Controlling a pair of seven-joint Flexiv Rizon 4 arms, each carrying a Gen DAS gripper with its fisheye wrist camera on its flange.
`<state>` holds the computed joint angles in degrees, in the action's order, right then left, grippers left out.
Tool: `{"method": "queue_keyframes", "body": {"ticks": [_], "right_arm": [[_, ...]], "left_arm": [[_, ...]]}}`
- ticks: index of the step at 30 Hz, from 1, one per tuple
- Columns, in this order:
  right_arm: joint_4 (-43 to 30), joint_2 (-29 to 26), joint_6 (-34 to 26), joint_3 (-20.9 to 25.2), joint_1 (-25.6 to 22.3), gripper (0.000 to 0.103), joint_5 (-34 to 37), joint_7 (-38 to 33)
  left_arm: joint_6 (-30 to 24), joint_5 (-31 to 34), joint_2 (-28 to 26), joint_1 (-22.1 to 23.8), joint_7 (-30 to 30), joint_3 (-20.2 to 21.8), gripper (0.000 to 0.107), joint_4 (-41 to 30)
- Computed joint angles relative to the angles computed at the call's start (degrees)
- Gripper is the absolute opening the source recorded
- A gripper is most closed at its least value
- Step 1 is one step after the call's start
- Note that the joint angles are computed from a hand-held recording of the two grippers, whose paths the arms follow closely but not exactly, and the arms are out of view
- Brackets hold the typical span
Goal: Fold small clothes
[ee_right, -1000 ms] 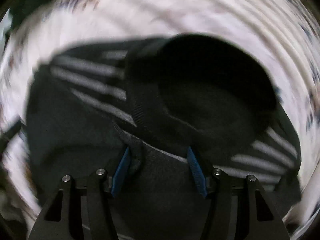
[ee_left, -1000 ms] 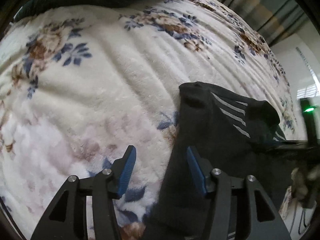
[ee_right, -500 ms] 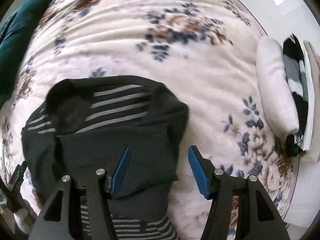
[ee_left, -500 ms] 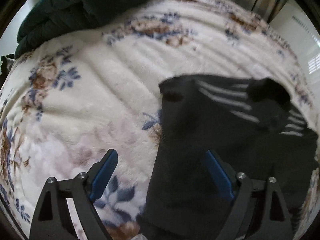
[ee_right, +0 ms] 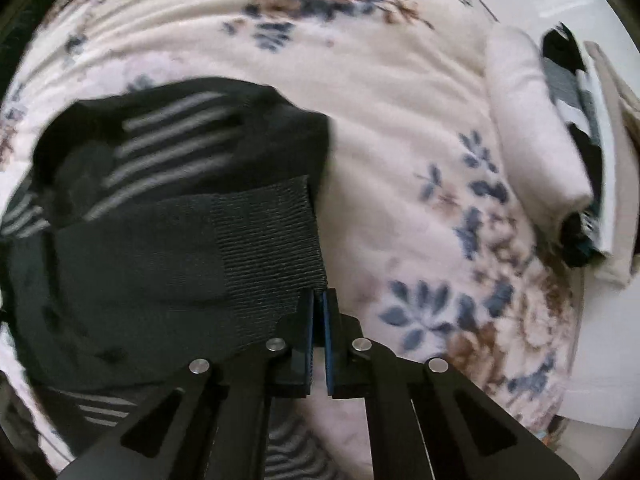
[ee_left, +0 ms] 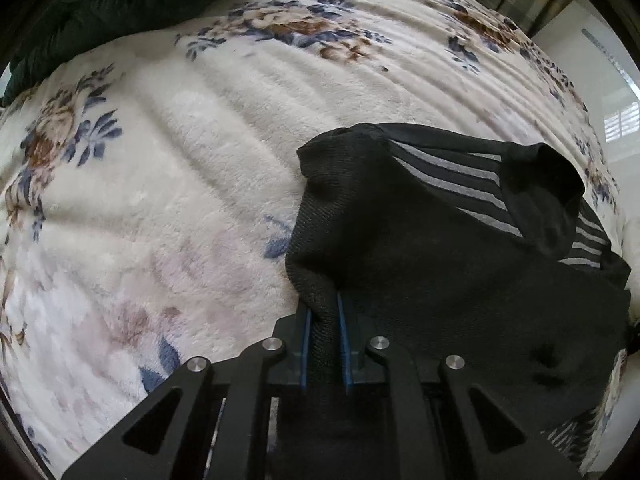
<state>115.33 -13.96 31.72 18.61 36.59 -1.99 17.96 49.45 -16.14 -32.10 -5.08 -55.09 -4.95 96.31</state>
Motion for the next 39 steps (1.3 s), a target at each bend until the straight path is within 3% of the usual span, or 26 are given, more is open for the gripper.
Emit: {"method": "queue_keyframes", "body": {"ticks": [2,4,6,7,8,9,10,11,12,14,21,24,28,32,35,36,38,39], "right_arm": [[1.56,0.02,3.82,0.38,-0.8,0.001,1.98,-1.82],[5.12,1.04,13.19,0.34,-1.24,0.006,2.16,-2.06],[6.87,2.53,16.4,-0.13,-0.64,0.027,-0.93,-0.28],[7.41,3.46,17.01,-0.26,-0.2,0.051,-2.76,1.17],[7.8,4.34,17.14,-0.24,0.27,0.065,-4.33,3.08],[7.49,4.94,15.72,0.0,0.68,0.067,-5.09,4.72],[7.36,5.31,14.88,0.23,1.07,0.071,-5.93,6.25],[7.52,5.57,14.95,0.49,1.45,0.077,-6.77,7.67],[7.94,5.64,15.73,0.92,1.9,0.081,-7.1,9.25],[9.12,5.86,18.44,1.48,2.63,0.088,-7.83,12.41],[15.68,9.82,25.67,5.09,5.55,0.089,-8.8,19.04],[18.62,13.61,26.02,8.1,7.06,0.089,-5.69,18.21],[20.76,18.82,22.68,12.11,10.45,0.089,2.35,13.61],[23.79,24.26,20.84,14.82,14.11,0.089,9.41,10.25],[26.88,28.22,20.65,15.76,15.7,0.089,12.85,8.6],[27.97,28.8,21.74,15.75,15.64,0.089,12.92,8.36],[30.61,30.03,25.07,15.43,15.03,0.089,12.64,7.62],[32.46,29.86,28.64,15.09,13.98,0.089,11.22,7.37]], "left_arm": [[-1.03,0.43,-0.13,-0.35,-0.98,0.35,0.013,-0.76],[-1.18,0.77,0.44,-0.53,-1.62,0.57,0.014,-0.74],[-0.82,1.84,1.14,-1.04,-2.33,1.09,0.021,-0.76],[0.56,2.34,1.79,-1.35,-2.62,1.26,0.027,-0.33],[1.77,2.0,2.59,-1.09,-2.05,0.85,0.036,0.43],[2.83,1.21,3.3,-0.68,-1.33,0.28,0.043,1.29],[5.06,-0.25,4.66,-0.14,-0.19,-0.63,0.064,2.9],[6.02,-0.52,5.44,-0.23,0.18,-0.75,0.094,3.59],[7.08,-0.4,6.2,-0.52,0.4,-0.67,0.103,4.25],[9.54,0.18,8.37,-1.59,-0.04,-0.38,0.103,6.31],[8.02,-3.4,19.89,-3.97,2.5,-1.72,0.103,17.88],[1.95,-5.09,30.46,-7.1,1.58,-0.75,0.103,27.31],[-10.93,-2.94,42.78,-12.14,-6.63,0.17,0.103,36.91],[-20.82,-3.76,50.26,-18.72,-15.92,-1.84,0.103,45.32],[-18.85,-7.59,50.42,-25.42,-20.32,-5.07,0.098,51.42],[-17.09,-6.89,48.6,-27.17,-21.92,-6.94,0.085,52.31],[-11.78,-0.64,46.0,-28.63,-27.58,-10.23,0.078,52.75],[-9.69,1.24,45.35,-28.95,-29.63,-10.53,0.068,52.87]]}}
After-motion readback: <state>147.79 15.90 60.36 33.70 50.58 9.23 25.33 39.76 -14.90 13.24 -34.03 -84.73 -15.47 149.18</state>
